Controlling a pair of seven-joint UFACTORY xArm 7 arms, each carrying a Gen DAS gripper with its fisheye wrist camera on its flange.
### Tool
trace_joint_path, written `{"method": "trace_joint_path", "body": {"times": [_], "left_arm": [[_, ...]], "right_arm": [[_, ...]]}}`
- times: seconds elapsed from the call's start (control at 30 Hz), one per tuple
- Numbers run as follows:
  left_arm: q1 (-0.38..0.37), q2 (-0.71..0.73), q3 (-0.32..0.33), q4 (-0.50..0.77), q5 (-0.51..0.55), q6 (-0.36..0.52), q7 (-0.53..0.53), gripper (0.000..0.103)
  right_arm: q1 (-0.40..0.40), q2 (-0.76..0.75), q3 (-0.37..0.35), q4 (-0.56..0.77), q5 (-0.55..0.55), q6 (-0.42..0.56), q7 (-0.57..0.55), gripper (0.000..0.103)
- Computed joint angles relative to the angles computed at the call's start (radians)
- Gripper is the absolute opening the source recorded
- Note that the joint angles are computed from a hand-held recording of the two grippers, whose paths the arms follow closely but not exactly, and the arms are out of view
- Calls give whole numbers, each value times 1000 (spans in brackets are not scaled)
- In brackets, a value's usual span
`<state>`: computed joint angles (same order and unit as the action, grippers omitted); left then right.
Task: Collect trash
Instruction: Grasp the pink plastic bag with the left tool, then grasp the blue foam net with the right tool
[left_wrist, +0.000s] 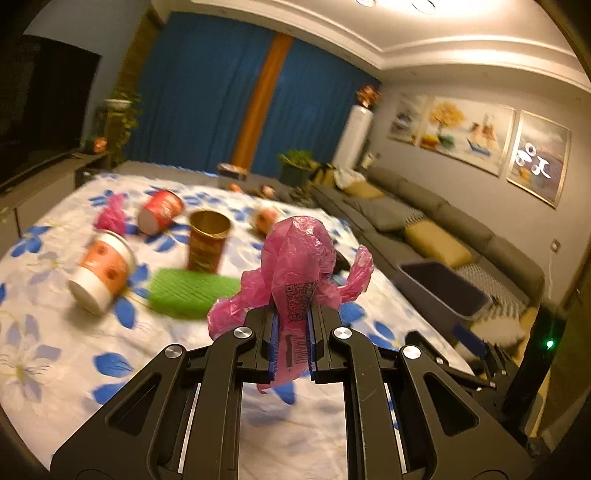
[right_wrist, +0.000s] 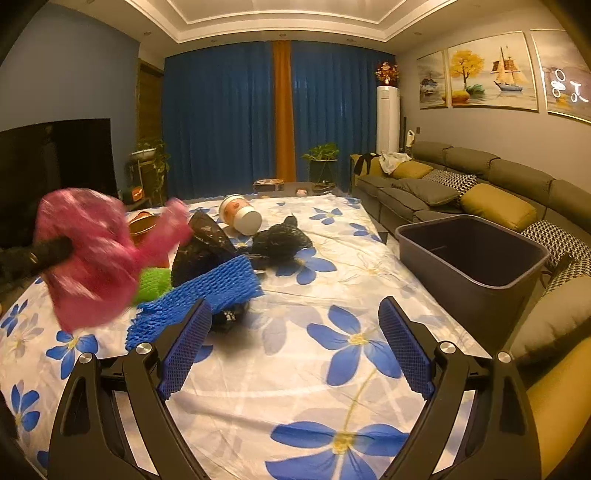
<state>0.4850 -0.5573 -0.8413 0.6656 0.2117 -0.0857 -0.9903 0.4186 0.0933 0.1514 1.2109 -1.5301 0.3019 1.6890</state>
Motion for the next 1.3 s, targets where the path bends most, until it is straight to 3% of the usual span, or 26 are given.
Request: {"method": "trace_joint_path", "body": {"times": [0.2, 0.4, 0.63, 0.97, 1.03, 1.2, 1.3], "left_arm": [[17, -36, 15, -20, 3, 18, -22, 11], [34, -19, 8, -20, 19, 12, -21, 11], [48, 12, 0, -19, 20, -1, -10, 11], [61, 49, -13, -15, 11, -18, 19, 11], [58, 53, -11, -16, 7, -21, 24, 11], [59, 53, -12, -19, -3, -24, 33, 11], [63, 50, -13, -25, -10, -33, 37, 11]], "right_arm": [[17, 108, -21, 104, 113, -28, -123, 88], [16, 212, -33, 186, 398, -87, -370, 75], [-36, 281, 35, 214, 707, -137, -664, 54], [35, 295, -25, 229, 858, -182, -823, 23], [58, 295, -46, 231, 874, -191, -848, 10], [134, 279, -126, 214, 893, -236, -873, 5], [234, 257, -243, 193, 856, -272, -828, 4]]}}
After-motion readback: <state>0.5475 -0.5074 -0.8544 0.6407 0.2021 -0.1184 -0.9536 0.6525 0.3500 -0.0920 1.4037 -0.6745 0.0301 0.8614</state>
